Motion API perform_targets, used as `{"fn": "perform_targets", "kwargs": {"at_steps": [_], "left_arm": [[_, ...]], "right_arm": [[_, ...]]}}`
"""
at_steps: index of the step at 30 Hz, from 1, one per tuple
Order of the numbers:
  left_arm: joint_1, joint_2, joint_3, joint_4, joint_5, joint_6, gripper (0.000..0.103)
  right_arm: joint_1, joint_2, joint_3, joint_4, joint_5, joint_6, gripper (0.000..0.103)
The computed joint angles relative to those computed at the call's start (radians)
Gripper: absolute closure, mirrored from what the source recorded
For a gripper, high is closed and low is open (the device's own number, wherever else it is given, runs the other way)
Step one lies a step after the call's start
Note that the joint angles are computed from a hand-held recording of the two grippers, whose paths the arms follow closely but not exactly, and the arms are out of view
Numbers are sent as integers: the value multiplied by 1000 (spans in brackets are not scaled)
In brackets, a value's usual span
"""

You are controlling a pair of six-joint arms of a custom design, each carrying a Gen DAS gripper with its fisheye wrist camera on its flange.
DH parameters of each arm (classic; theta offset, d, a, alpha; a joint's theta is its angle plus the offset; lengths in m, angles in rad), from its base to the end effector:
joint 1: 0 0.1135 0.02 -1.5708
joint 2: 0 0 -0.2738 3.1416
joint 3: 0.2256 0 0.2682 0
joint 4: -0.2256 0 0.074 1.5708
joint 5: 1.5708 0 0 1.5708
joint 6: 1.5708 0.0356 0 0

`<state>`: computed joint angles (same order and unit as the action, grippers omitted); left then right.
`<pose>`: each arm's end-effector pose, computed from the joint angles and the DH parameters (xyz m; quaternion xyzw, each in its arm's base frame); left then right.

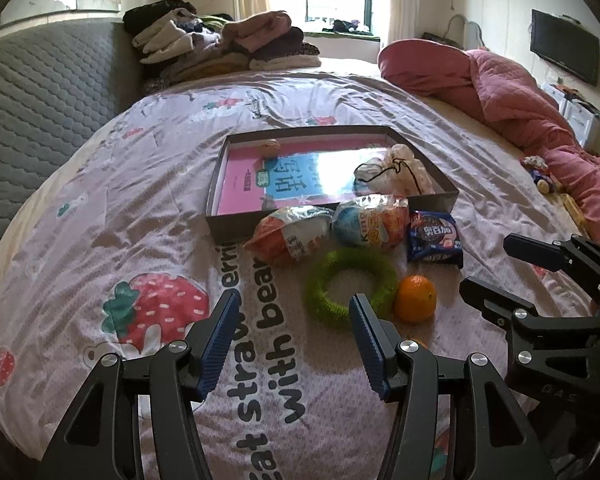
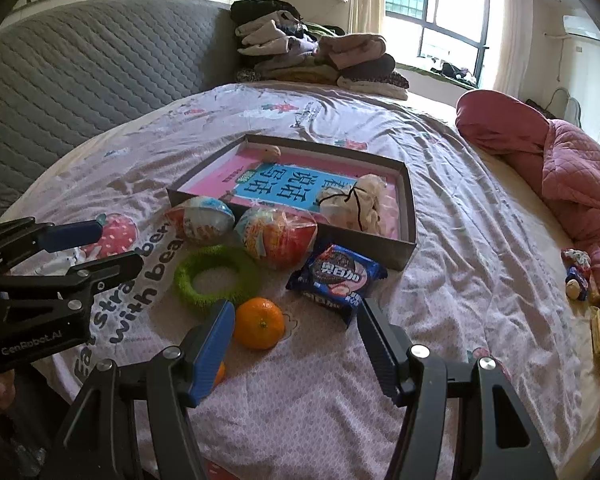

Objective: Organize objects
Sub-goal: 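Grasp the wrapped Kinder egg with the left tool while the right tool approaches an orange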

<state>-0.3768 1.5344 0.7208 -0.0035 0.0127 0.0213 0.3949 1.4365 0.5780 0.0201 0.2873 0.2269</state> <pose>0.2864 -0.1138 0.1584 0.1862 0.9110 -0.0709 0.3611 0.2549 0.0953 0.1458 -0.0264 0.9251 -0.0188 0.3783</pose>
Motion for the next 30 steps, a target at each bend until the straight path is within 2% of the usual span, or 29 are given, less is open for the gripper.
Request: {"fn": "perform_targets", "kwargs": {"at_steps": [19,30], "left_arm": [[5,45,-8,29,2,2,44],[14,130,22,71,14,-5,44]], "right_arm": [[-4,72,13,18,-13,7,40],[-28,102,20,67,-52,-7,40]]}}
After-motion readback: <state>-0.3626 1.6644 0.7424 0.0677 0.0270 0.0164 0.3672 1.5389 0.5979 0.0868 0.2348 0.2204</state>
